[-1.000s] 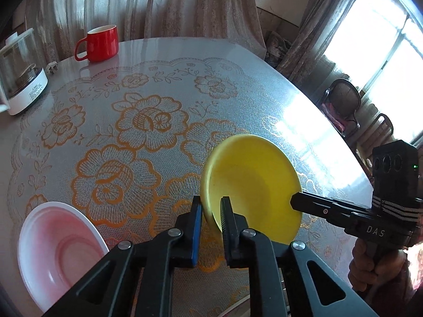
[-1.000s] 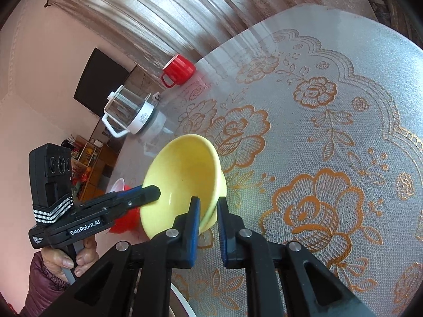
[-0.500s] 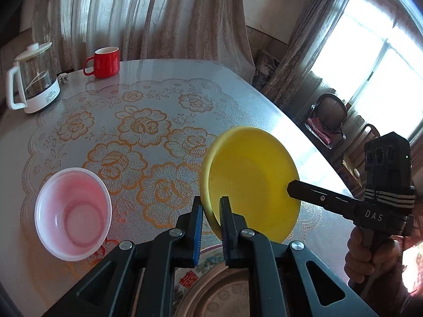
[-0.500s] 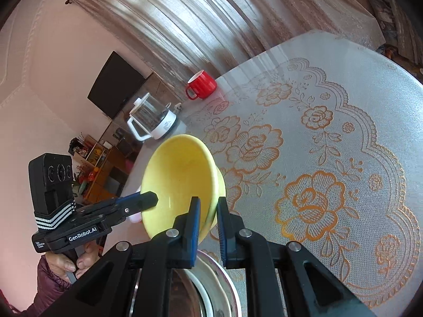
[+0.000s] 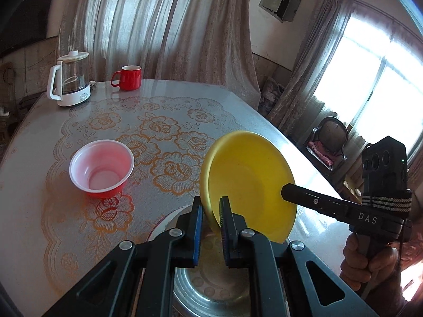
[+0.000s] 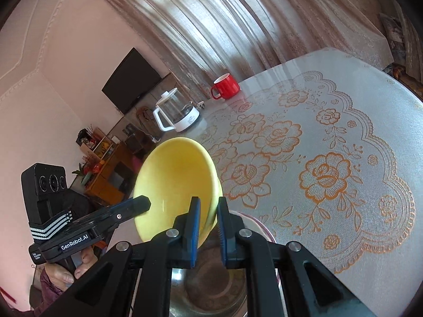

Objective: Organize plates and bowls
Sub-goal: 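Lift the yellow bowl with the right tool and carry it over the steel bowl, then lower the yellow bowl into the steel bowl with the right tool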

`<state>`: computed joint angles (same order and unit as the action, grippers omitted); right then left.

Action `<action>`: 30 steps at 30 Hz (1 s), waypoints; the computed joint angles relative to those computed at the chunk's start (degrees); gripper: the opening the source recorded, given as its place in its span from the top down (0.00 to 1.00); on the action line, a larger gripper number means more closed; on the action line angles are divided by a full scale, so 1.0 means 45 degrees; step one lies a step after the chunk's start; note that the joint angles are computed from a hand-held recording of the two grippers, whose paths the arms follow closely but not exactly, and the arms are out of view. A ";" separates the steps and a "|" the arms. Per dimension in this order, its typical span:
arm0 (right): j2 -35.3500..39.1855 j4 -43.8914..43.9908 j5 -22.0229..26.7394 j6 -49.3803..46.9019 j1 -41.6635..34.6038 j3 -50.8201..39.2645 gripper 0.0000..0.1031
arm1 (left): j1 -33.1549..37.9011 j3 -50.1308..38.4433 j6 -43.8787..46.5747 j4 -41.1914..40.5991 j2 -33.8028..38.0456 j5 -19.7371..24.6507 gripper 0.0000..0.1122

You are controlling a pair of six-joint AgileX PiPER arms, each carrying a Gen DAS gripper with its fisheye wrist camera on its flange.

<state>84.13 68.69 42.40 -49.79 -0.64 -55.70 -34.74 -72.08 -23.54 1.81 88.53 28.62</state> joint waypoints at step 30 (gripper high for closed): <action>-0.4116 -0.4292 -0.4543 0.5064 0.3760 0.4169 0.89 | -0.2641 0.4989 -0.9580 0.6047 -0.2994 -0.1606 0.89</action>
